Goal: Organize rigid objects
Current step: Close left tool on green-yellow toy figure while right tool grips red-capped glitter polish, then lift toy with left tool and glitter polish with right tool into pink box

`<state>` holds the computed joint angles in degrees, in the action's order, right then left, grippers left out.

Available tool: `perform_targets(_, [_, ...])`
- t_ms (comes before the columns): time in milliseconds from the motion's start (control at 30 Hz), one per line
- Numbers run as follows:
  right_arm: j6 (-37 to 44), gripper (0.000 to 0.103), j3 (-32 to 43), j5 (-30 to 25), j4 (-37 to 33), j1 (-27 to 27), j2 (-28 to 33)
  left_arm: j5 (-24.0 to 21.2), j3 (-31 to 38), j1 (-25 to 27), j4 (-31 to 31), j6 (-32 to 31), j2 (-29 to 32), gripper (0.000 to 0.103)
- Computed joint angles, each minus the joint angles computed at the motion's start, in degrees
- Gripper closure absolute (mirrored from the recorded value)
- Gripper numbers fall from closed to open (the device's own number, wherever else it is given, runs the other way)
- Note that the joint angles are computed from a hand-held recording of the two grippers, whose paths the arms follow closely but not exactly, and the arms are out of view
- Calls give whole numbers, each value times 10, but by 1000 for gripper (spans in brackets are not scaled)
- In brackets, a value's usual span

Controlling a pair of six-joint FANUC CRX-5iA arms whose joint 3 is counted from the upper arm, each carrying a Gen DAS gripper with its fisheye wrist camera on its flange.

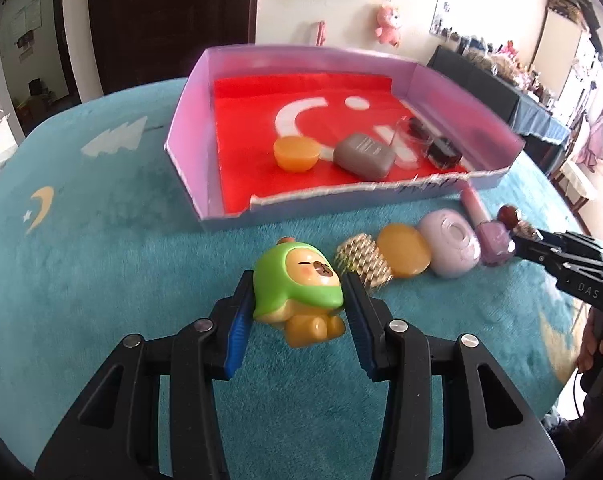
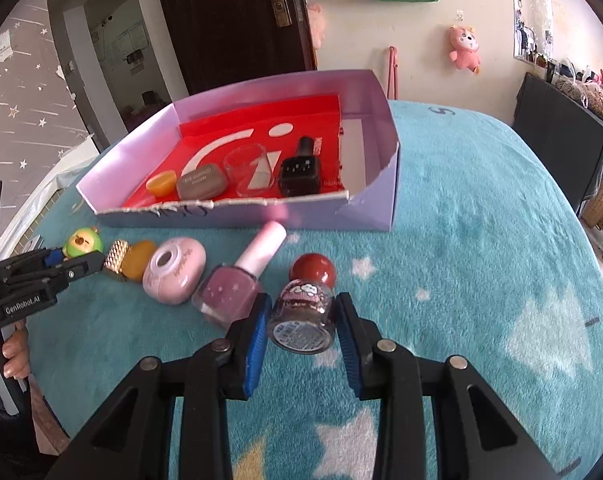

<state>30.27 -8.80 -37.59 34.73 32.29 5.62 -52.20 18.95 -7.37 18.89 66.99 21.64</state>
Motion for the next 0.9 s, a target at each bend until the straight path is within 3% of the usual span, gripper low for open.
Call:
perform_targets(333, [6,68,4,-10,-4,0,7,-2,-7,4,6,4,-2,62])
perform_targets(600, [-47,69,-26,30,69,-2,-12,18,-19,6,77,-67,-25,62])
perform_targets(900, [-32,70,-17,36,69,-1,-17,20,-30,0,83,-76,-28,62])
